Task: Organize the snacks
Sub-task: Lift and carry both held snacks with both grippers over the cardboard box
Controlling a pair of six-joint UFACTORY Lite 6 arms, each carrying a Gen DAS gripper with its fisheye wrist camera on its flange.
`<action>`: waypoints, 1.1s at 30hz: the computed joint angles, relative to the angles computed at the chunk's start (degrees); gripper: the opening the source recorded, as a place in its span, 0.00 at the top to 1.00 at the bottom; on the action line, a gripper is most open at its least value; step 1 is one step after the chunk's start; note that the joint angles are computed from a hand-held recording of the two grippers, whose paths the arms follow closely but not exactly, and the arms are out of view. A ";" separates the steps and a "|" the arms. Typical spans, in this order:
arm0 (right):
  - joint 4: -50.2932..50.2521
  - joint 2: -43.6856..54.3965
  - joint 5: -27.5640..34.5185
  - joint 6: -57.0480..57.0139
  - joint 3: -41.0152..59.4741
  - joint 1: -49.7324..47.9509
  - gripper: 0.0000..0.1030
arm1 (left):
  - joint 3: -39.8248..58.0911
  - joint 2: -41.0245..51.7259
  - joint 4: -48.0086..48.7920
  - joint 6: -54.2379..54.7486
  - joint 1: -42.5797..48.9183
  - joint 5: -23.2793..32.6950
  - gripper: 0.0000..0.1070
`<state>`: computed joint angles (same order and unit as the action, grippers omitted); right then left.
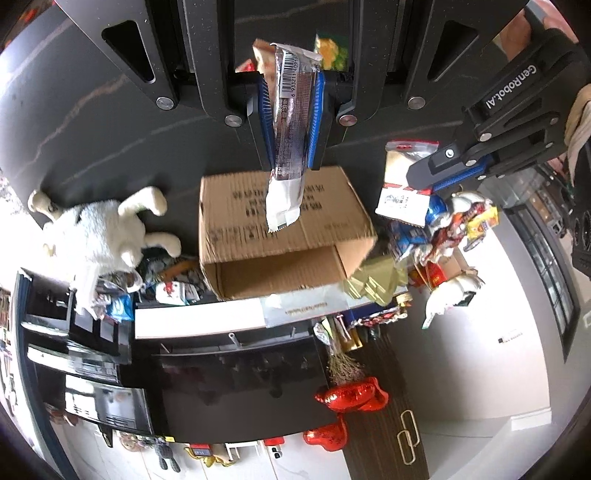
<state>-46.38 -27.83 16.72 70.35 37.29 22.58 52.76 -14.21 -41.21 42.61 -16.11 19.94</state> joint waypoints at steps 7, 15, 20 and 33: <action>11.13 7.37 -2.32 -13.80 8.80 -4.10 0.81 | 8.04 5.45 2.82 -2.36 1.10 2.03 0.89; 19.26 16.22 -3.04 -25.39 18.98 -7.27 0.81 | 17.97 14.01 3.62 -2.71 2.47 3.78 0.89; 30.03 23.04 -3.62 -37.74 26.03 -9.78 0.81 | 26.13 21.11 5.50 -4.46 3.04 4.71 0.89; 47.42 40.06 -3.81 -59.21 43.26 -15.19 0.81 | 46.72 39.50 9.08 -8.54 2.96 6.61 0.89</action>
